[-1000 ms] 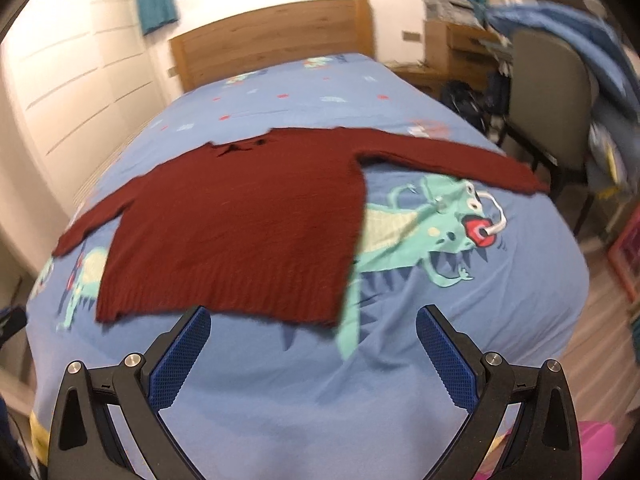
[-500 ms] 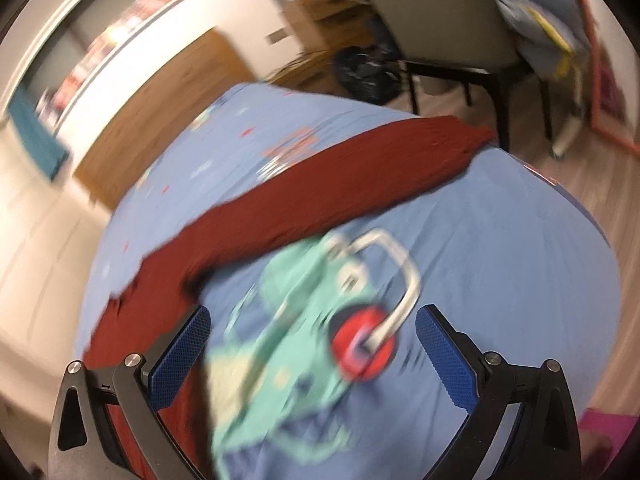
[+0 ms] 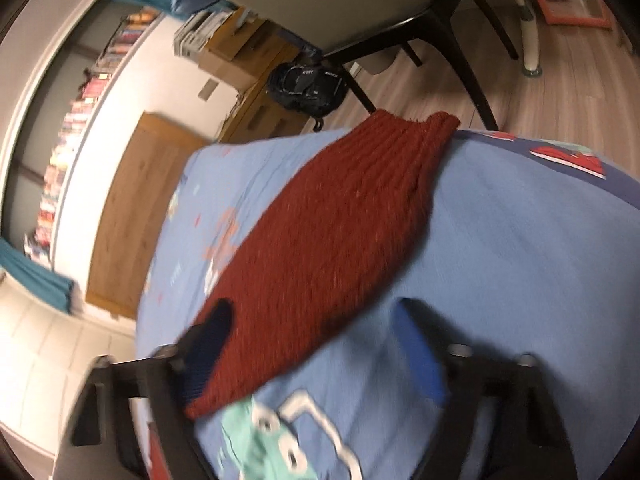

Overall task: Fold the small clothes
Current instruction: 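Grasp the sweater's sleeve cuff with the right gripper, then carry the held sleeve across the sweater body with the right gripper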

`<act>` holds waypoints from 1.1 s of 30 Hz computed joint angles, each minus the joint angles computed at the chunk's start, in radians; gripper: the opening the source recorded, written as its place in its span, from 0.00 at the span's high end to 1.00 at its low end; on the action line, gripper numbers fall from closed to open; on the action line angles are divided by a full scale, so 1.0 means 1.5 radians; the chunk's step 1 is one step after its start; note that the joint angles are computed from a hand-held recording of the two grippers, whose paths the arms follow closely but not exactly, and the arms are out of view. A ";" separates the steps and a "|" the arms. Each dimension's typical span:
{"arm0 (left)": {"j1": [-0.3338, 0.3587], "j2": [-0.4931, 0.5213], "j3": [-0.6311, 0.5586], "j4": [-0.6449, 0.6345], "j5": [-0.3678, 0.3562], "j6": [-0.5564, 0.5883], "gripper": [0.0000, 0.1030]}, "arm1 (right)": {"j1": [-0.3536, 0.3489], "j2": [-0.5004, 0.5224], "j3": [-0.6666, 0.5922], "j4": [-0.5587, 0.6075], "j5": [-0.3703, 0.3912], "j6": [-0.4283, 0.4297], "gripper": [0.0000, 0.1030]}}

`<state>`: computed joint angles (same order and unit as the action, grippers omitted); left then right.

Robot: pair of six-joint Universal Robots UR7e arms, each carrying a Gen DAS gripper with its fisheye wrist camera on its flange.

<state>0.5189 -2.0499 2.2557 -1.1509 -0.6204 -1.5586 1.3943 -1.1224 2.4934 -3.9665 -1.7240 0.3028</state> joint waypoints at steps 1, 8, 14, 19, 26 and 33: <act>0.005 0.002 -0.003 0.001 0.001 -0.001 0.01 | -0.007 0.004 -0.005 -0.004 0.008 0.005 0.37; 0.023 -0.010 -0.023 0.049 0.009 -0.037 0.01 | -0.053 0.029 -0.043 -0.039 0.080 0.049 0.70; 0.022 -0.030 -0.034 0.093 0.014 -0.071 0.01 | -0.017 0.027 -0.084 0.013 0.057 0.050 0.91; 0.017 -0.058 -0.039 0.119 0.018 -0.100 0.01 | 0.058 0.033 -0.140 0.069 0.047 0.031 0.92; -0.025 -0.107 -0.058 0.238 0.011 -0.179 0.01 | 0.189 0.098 -0.254 0.153 0.037 0.041 0.92; -0.111 -0.162 -0.095 0.458 -0.022 -0.340 0.01 | 0.304 0.212 -0.404 0.255 0.027 0.044 0.92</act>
<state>0.3521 -2.2925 2.1131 -0.4646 -0.6539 -2.0685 1.8508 -0.8044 1.8876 -3.5835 -1.6831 0.3693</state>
